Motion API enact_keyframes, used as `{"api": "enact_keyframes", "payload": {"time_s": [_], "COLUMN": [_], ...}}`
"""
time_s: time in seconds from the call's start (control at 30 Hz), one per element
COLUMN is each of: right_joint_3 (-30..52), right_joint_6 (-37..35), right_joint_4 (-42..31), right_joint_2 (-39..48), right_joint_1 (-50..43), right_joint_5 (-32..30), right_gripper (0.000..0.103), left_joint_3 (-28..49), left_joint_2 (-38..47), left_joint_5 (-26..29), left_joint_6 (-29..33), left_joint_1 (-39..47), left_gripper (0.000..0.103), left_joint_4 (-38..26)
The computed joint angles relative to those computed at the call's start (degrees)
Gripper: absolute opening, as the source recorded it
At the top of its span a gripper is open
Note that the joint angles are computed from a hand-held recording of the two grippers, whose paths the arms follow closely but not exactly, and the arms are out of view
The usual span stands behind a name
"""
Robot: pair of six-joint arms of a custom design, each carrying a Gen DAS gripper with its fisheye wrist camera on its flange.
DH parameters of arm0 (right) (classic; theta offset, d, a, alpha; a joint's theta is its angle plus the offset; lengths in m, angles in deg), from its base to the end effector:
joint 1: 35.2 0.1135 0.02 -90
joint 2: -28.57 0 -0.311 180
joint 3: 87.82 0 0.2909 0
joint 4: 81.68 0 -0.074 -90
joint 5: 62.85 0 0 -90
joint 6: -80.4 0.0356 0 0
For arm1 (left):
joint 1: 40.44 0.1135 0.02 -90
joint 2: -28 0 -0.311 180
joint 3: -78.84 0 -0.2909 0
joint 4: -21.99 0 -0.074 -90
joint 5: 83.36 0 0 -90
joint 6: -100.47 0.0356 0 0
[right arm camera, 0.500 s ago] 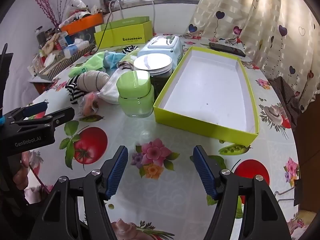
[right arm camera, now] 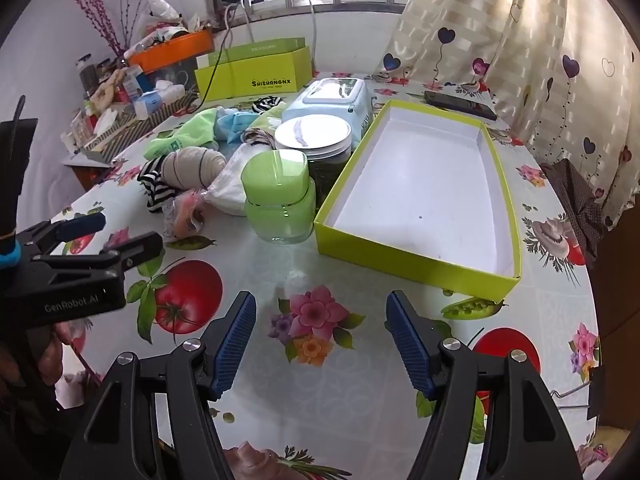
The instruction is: Organize soft objects
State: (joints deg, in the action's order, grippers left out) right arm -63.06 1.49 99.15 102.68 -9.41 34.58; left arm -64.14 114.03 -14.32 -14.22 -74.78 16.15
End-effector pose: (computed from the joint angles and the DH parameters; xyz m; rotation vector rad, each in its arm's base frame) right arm 0.1792 0.0815 0.1100 -0.2498 2.4000 0.1403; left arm 0.2145 -0.1311 0.1165 0.0627 2.4388 0.0120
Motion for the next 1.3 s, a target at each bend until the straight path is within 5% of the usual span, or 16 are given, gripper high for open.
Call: {"api": "enact_keyframes", "payload": {"time_s": [1.03,1.3], "right_joint_3": [1.56,2.10], "right_joint_6": [-1.62,-2.69], "right_joint_4": [2.20,3.08], "right_joint_2": [1.28,2.59], "right_joint_1": [0.58,-0.23], "right_joint_5": [-3.41,-5.63], "right_gripper": [0.068,0.067], "left_joint_3": [-3.11,-3.30], "left_joint_2": [0.02,-0.96], "left_joint_5": [17.01,17.74], "left_joint_6": [3.35,3.48], "left_joint_1": [11.65,13.60], "left_gripper": [0.093,0.093], "left_joint_4": [6.01,6.82]}}
